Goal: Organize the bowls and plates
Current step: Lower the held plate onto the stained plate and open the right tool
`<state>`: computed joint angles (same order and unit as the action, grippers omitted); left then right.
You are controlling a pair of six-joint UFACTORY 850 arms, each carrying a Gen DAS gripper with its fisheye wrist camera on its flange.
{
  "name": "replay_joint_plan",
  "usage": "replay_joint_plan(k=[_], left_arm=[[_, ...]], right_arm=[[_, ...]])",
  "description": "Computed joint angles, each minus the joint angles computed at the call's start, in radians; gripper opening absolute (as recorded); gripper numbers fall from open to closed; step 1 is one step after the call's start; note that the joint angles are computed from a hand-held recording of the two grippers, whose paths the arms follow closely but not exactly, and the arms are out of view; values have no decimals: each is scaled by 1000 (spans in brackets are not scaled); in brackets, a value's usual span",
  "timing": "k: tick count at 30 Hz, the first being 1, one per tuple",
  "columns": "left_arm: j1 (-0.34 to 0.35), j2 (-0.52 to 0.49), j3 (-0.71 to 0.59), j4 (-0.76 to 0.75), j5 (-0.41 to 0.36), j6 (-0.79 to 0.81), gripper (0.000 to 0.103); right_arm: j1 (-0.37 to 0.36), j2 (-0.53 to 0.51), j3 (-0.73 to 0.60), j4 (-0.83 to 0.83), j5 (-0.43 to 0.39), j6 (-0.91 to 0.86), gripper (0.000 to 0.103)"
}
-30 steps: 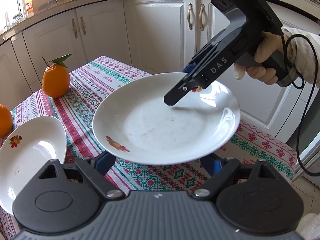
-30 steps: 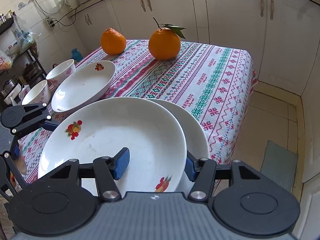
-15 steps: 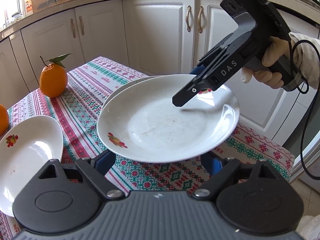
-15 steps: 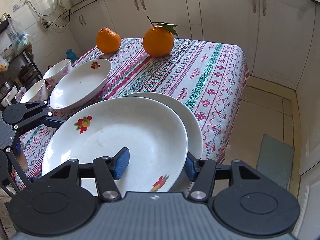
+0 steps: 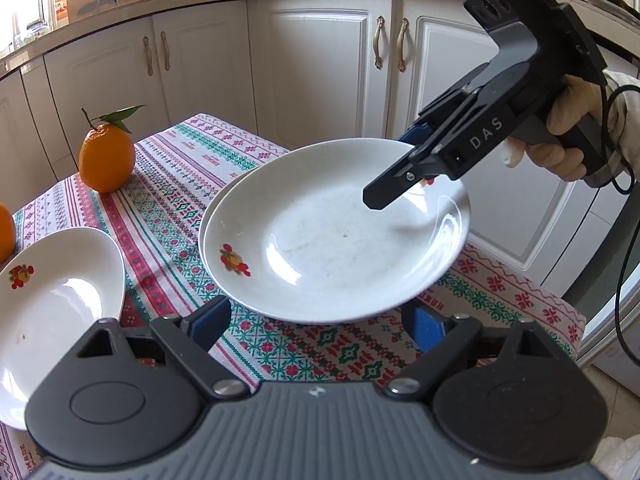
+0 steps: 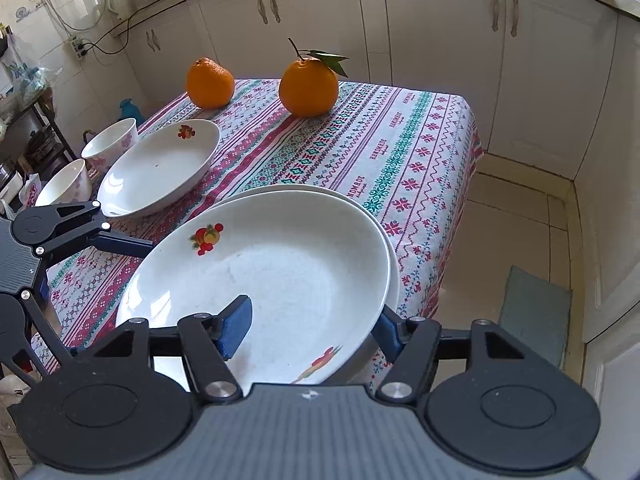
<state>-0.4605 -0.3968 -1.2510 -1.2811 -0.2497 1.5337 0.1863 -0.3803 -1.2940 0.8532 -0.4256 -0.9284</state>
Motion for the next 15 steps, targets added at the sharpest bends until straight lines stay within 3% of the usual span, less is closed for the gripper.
replay_joint_plan(k=[6,15], left_arm=[[-1,15,17,-55,1,49,92],[1,67,77,-203,-4,185,92]], right_arm=[[19,16,13,-95,30,90,75],[38,28,27,-133,45,151,90]])
